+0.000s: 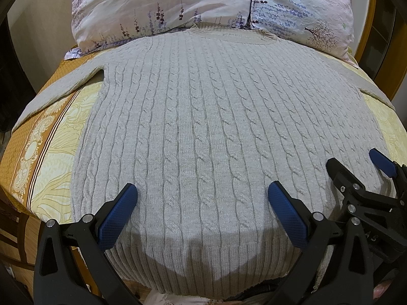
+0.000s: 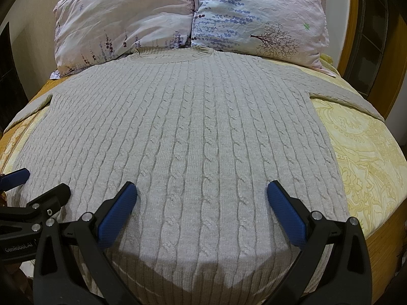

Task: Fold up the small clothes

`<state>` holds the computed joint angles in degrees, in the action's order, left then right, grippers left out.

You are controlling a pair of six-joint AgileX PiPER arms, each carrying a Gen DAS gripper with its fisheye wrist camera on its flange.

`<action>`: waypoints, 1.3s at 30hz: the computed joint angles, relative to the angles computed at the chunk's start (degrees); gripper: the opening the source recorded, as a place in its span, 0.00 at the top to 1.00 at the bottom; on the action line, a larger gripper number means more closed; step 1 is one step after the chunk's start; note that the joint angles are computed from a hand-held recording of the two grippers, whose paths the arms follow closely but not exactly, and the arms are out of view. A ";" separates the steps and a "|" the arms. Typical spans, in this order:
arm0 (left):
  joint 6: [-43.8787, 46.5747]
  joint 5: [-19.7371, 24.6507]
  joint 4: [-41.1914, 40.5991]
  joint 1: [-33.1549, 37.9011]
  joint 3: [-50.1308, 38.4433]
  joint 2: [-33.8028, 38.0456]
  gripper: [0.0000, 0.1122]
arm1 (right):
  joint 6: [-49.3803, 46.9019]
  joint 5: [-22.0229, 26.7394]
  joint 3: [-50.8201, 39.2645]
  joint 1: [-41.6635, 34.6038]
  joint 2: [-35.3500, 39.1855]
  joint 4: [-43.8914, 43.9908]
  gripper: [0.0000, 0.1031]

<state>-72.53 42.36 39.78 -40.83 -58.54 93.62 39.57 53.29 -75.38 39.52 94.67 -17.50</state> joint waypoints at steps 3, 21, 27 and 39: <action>0.89 0.00 -0.56 0.27 -0.20 0.03 0.10 | -1.51 -0.23 0.18 -0.48 -0.50 0.93 0.02; 6.40 2.92 -1.52 2.04 -5.37 3.04 0.10 | -24.27 -4.81 -0.61 -8.87 -0.12 15.69 0.02; 15.32 -0.17 -6.50 6.93 -8.30 3.06 0.10 | -31.51 -2.51 -8.04 -21.41 3.37 26.43 0.05; 44.95 -10.33 -31.19 22.18 -19.63 8.85 0.10 | -19.24 10.59 -34.82 -49.65 24.32 35.35 0.37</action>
<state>-27.58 32.03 8.60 -18.65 -78.18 102.46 20.33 63.88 -110.21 -10.13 118.98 17.85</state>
